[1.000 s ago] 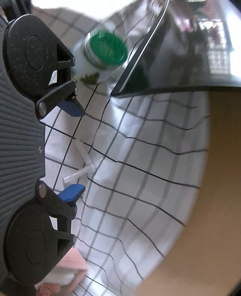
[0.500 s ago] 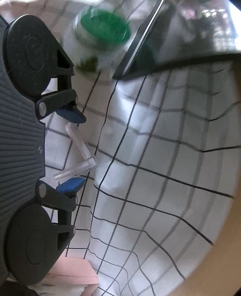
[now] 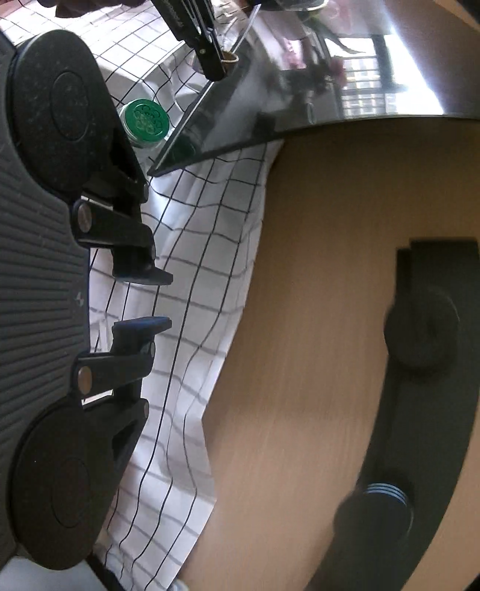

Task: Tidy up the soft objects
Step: 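Grasp the clear L-shaped plastic piece with the right gripper while the left holds the tape roll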

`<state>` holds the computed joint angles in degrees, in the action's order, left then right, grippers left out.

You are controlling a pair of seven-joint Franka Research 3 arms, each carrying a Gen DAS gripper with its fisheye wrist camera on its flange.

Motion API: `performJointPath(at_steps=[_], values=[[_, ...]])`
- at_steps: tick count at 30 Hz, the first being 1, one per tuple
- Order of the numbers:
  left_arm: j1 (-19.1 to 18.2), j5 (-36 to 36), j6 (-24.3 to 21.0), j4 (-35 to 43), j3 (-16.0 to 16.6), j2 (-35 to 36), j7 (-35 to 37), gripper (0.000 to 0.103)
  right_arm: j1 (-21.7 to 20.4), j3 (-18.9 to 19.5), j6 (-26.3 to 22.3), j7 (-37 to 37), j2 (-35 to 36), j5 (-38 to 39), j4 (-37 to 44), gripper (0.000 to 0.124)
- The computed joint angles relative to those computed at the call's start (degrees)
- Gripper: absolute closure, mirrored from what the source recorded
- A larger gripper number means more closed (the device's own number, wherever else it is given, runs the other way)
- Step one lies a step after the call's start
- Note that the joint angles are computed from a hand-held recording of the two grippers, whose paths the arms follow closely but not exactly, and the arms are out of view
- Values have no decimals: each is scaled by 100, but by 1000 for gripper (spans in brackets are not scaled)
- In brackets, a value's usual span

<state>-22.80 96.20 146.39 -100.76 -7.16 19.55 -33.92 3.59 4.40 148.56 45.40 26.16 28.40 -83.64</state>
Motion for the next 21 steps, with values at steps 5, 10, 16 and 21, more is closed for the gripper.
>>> performJointPath(at_steps=[5, 10, 16, 21], values=[[-51, -134, 200, 3, -44, 96, 16, 94, -228, 63, -492, -131, 24, 305, 97, 106], [-114, -289, 301, -268, -65, 75, -171, 94, -191, -47, -1385, 450, 375, 204, 695, 101], [-107, -116, 302, -872, -133, -218, -741, 94, -31, -117, -2665, 1556, 1292, -213, 2067, 63], [20, -15, 250, -1442, -264, -581, -1179, 94, 317, -219, -2786, 1601, 1688, -964, 2496, 63]])
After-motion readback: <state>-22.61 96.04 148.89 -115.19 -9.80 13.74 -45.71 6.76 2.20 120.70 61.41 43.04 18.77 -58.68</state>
